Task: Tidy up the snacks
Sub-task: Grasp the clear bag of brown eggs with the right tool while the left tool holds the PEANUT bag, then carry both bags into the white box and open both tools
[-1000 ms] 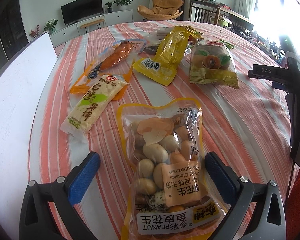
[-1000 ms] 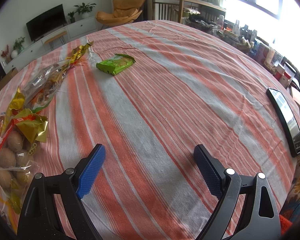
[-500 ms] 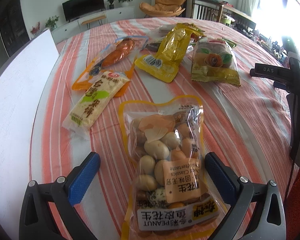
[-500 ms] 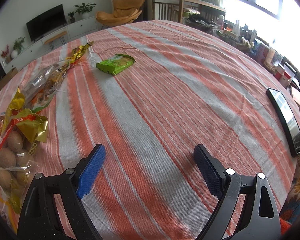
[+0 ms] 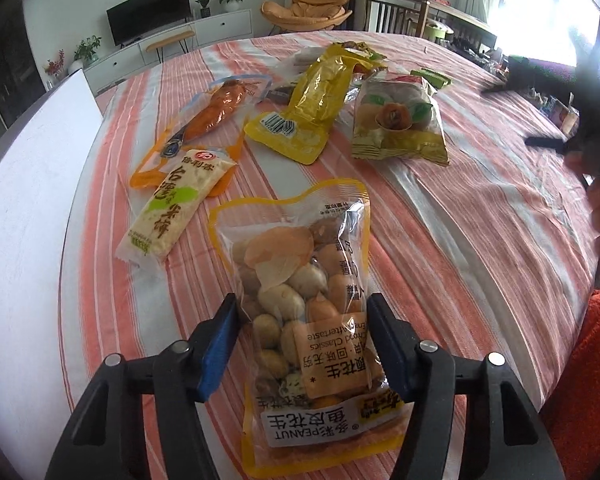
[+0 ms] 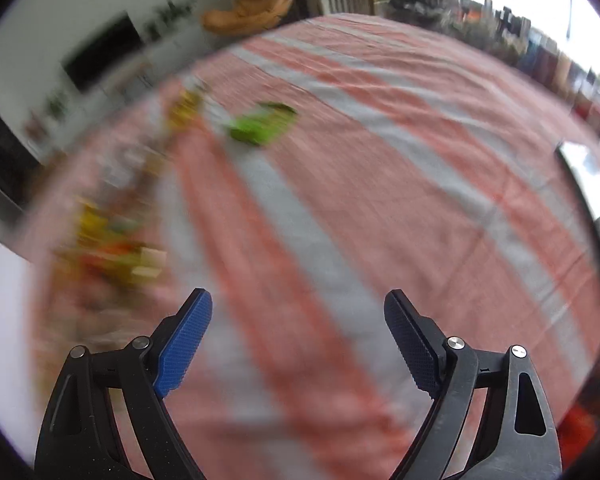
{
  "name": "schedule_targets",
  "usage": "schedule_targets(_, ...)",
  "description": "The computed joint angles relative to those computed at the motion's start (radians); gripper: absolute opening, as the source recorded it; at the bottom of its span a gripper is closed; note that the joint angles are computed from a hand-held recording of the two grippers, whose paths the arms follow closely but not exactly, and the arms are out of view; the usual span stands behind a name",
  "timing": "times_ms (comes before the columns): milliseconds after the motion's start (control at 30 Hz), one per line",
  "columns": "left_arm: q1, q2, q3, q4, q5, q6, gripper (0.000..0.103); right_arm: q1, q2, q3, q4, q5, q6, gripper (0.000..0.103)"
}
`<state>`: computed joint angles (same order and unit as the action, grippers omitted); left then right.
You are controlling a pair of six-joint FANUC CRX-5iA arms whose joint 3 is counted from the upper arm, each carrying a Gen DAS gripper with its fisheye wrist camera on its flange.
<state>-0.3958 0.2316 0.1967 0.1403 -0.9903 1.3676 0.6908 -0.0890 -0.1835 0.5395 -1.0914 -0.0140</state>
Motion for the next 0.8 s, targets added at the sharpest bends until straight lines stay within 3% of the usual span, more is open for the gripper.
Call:
schedule_targets(67,-0.001,-0.005,-0.008,-0.003,0.011,0.014,0.062,0.017,0.010,0.057,-0.038,0.058,0.052,0.091)
schedule_targets(100,0.001,-0.006,-0.009,0.001,0.011,0.016,0.062,0.021,0.055,0.137,-0.096,0.036,0.136,0.091)
schedule_targets(167,0.016,-0.011,-0.021,0.032,0.010,0.021,0.059,0.024,0.169,0.297,-0.171,-0.070,0.231,0.091)
schedule_targets(267,0.033,-0.019,-0.032,0.056,-0.004,0.040,0.058,0.038,0.339,0.478,-0.178,-0.234,0.277,0.091)
schedule_targets(300,0.042,-0.024,-0.041,0.072,-0.010,0.031,0.058,0.037,0.372,0.508,-0.187,-0.246,0.312,0.091)
schedule_targets(400,0.061,-0.050,-0.070,0.097,-0.008,0.000,0.058,0.043,0.369,0.497,-0.202,-0.195,0.332,0.085)
schedule_targets(467,0.073,-0.066,-0.091,0.124,-0.005,-0.020,0.058,0.045,0.326,0.455,-0.227,-0.155,0.342,0.067)
schedule_targets(567,0.091,-0.076,-0.112,0.188,-0.010,-0.054,0.058,0.042,0.254,0.393,-0.282,-0.115,0.350,0.058)
schedule_targets(800,0.113,-0.104,-0.110,0.284,-0.023,-0.116,0.058,0.054,0.043,0.164,-0.288,0.080,0.264,0.057)
